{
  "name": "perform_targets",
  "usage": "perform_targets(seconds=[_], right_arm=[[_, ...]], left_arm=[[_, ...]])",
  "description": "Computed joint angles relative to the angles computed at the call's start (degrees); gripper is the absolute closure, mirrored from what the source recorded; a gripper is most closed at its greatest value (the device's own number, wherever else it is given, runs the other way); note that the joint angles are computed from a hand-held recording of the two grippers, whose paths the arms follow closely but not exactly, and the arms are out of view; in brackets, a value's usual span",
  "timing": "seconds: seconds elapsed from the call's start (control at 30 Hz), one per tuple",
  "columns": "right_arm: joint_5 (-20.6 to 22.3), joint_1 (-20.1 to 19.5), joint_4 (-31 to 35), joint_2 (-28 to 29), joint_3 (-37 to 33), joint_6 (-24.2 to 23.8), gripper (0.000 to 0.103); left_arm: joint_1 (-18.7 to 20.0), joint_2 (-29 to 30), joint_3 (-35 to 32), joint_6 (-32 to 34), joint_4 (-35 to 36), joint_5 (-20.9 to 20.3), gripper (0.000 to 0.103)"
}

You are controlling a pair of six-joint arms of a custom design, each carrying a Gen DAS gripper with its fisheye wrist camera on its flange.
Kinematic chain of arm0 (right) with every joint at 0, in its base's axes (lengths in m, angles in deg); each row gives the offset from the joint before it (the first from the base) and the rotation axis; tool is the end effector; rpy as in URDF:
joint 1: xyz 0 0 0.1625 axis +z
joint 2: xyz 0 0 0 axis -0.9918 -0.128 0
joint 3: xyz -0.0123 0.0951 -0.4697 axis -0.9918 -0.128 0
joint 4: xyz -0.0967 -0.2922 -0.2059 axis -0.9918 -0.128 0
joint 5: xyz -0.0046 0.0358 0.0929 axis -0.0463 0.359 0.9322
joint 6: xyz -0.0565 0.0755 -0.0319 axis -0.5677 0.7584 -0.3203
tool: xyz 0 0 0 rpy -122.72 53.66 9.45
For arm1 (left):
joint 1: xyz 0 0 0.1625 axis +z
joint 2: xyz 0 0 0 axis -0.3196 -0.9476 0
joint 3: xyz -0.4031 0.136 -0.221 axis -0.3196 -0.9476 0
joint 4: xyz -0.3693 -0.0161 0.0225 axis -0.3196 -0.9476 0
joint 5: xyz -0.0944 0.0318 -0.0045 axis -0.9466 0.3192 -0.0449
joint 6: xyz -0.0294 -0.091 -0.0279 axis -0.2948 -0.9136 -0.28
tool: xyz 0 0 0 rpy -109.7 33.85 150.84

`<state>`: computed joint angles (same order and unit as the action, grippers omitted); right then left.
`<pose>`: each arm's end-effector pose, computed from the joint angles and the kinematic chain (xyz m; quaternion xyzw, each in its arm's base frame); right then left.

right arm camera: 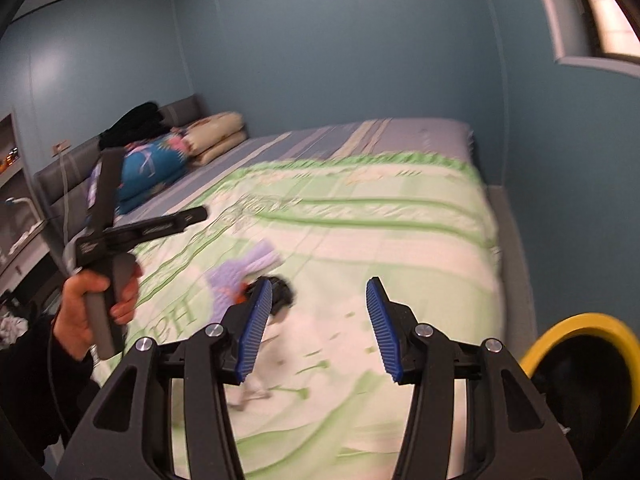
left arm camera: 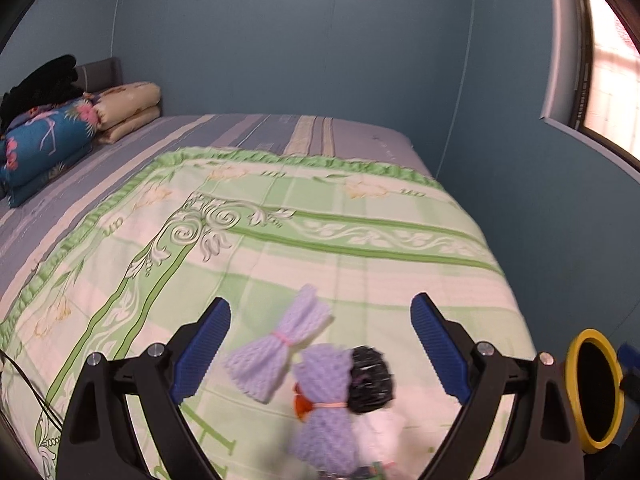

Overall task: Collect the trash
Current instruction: 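Move both open tools back over the foam nets and tissues on the bed, then grasp the purple foam net with the left tool while the right tool grasps white tissues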

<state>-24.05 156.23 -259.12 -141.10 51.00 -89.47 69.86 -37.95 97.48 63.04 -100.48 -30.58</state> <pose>-0.0253 -0.5803 0.3430 0.2050 -0.8499 0.4378 0.2097 -0.3371 -0.7412 -0.0310 0.2215 0.8585 -0.3916 0.2463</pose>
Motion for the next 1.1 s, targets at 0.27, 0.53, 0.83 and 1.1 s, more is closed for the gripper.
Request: perform_targets(seconds=[0.27,0.53,0.83,1.1], right_arm=[[-1.35,1.03,3.68,4.64,0.71,-3.68,0.056],[-5.09,1.61,8.36,8.91,-1.78,-5.31,0.056],[-8.99,2.27,11.62,12.62,-4.39,-7.17,0.057],[-11.00,2.31,14.15,14.01,-5.57,-6.77,0.058]], left_arm=[[3.31,1.30,-3.20,-0.72,3.35,-0.09,0.015],[5.94,3.31,-7.57,-1.97,7.80,-0.79,0.015],[7.69,5.33,-11.08,-1.46,12.26,-1.29,0.015],[8.39,8.12,-17.26,-1.03,18.69,-1.71,0.015]])
